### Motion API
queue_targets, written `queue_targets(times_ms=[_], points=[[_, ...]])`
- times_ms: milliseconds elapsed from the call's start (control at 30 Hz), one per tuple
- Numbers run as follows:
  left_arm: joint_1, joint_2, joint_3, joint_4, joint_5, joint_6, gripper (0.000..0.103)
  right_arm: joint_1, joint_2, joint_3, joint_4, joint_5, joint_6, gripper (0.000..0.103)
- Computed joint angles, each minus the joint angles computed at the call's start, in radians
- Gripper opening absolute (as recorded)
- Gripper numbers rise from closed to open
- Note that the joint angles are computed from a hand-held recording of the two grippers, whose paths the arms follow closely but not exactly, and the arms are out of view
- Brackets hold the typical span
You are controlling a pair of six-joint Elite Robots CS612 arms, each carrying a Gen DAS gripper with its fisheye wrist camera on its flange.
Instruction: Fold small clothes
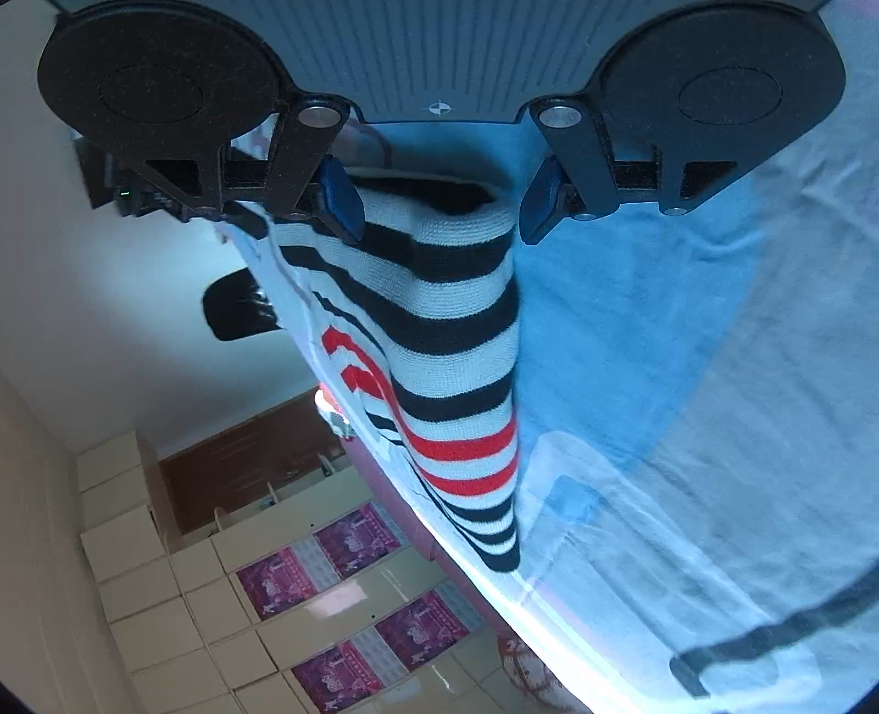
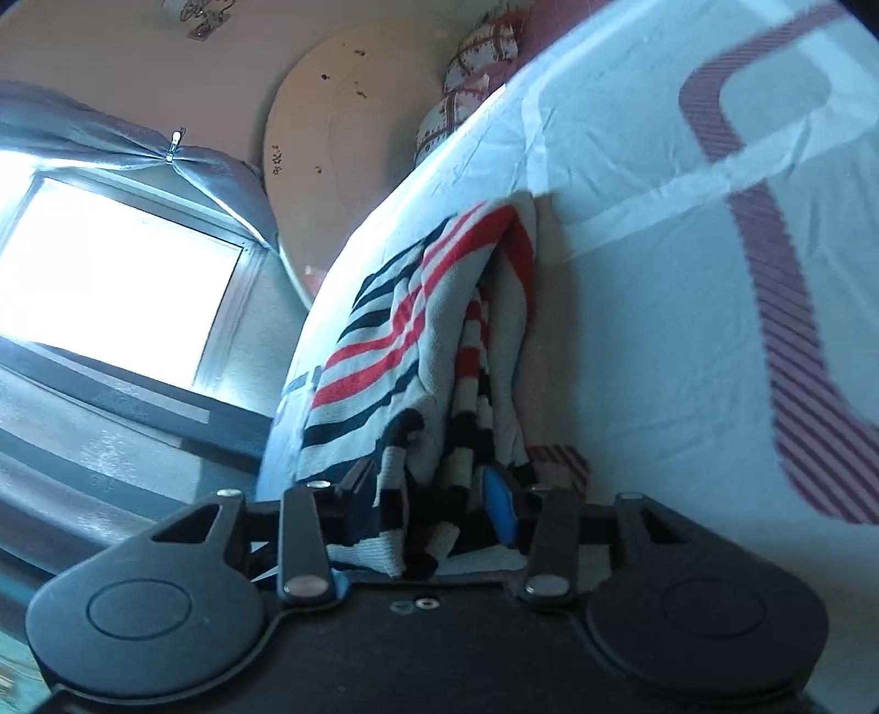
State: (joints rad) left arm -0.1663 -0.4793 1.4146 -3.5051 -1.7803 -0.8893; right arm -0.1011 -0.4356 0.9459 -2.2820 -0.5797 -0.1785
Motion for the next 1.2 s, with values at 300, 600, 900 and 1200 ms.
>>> queue_targets(times_ms=[300,600,900,1200], points=[[-0.094,-0.028,-0.034,0.233,0.504,0.204,0.061,0.12,-0.145,0.276,-0.494,-0.392,-0.584,0.036],[-0.126,-0.066,0.007,0.333,0.584,0.295,0.061,0.147,-0.115,0.267,-0.564,-0.677,-0.571,0.034],[-0.203,-0.16,0.181,0.269,0.759,0.28,0.103,0.075,-0.204,0.396,-0.612,-0.54,-0.212,0.079],[-0.314,-0.253,0.28,0.234,0.823,0.322,0.103,0.036,-0.355,0.661,-0.793,-0.541,-0.192,0.089]])
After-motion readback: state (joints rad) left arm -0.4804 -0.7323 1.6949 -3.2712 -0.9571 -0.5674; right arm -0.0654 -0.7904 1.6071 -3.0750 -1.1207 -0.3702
